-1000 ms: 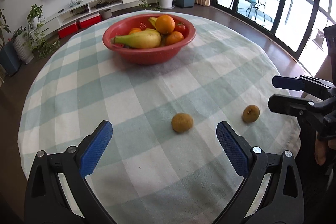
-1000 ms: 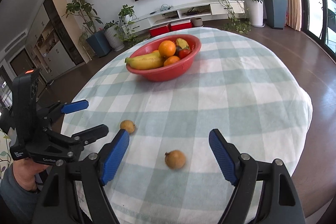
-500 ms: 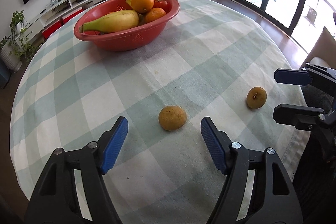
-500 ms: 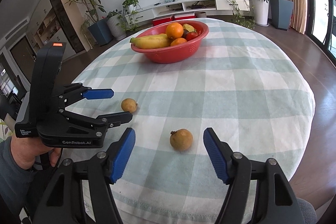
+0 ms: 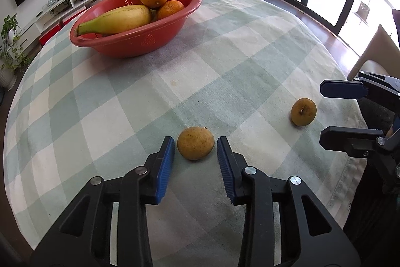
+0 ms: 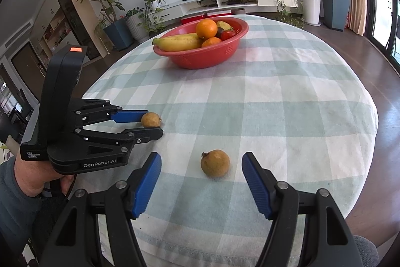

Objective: Organize fruits
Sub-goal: 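Grasp a brown round fruit with the left gripper while the right gripper grasps the other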

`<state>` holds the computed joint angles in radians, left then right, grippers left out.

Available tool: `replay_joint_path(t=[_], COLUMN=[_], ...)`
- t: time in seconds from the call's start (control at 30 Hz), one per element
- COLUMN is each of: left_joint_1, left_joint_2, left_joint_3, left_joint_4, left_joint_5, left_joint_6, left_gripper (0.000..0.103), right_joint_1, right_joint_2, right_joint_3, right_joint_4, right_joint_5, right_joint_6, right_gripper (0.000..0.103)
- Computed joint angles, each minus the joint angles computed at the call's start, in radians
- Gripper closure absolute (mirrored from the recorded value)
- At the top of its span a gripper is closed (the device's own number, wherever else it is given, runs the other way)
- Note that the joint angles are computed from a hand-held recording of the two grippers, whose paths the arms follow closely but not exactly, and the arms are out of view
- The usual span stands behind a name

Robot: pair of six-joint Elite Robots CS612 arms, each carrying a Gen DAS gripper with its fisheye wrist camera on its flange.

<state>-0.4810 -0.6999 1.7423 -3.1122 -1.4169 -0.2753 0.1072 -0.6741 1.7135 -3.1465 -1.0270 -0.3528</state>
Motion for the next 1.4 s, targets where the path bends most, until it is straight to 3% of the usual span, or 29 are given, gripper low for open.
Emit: replay_joint_path(t=[0.1, 0.47, 0.83, 1.07, 1.33, 1.4], left_joint_1=[0.0, -0.001, -0.024, -0.03, -0.033, -0.033], left_joint_2=[-0.001, -0.008, -0.041, -0.048, -0.046, -0.046], left_joint_3=[0.002, 0.029, 0.147, 0.187, 0.188, 0.19], left_joint_4=[-0.002, -0.052, -0.187, -0.235, -0.254, -0.256], left_joint_5=[-0.001, -0.004, 0.012, 0.021, 0.025, 0.027], left_joint_6=[0.002, -0.05, -0.201, -0.275, -0.284, -0.289], left_gripper=[0.076, 0.076, 0.076, 0.076, 0.076, 0.076], right_joint_1=[0.001, 0.007, 0.026, 0.045, 0.063, 0.062], right_joint_2=[0.0, 0.002, 0.011, 0.016, 0.019, 0.018], right_joint_3=[0.0, -0.007, -0.05, -0.046, -0.036, -0.036], right_joint_4=[0.0, 0.022, 0.132, 0.087, 0.038, 0.041], right_joint_5=[-0.003, -0.035, -0.113, -0.17, -0.232, -0.228], right_joint_6=[0.0, -0.002, 0.007, -0.034, -0.104, -0.105], right_gripper=[0.032, 0.033, 0.044, 0.046, 0.061, 0.072])
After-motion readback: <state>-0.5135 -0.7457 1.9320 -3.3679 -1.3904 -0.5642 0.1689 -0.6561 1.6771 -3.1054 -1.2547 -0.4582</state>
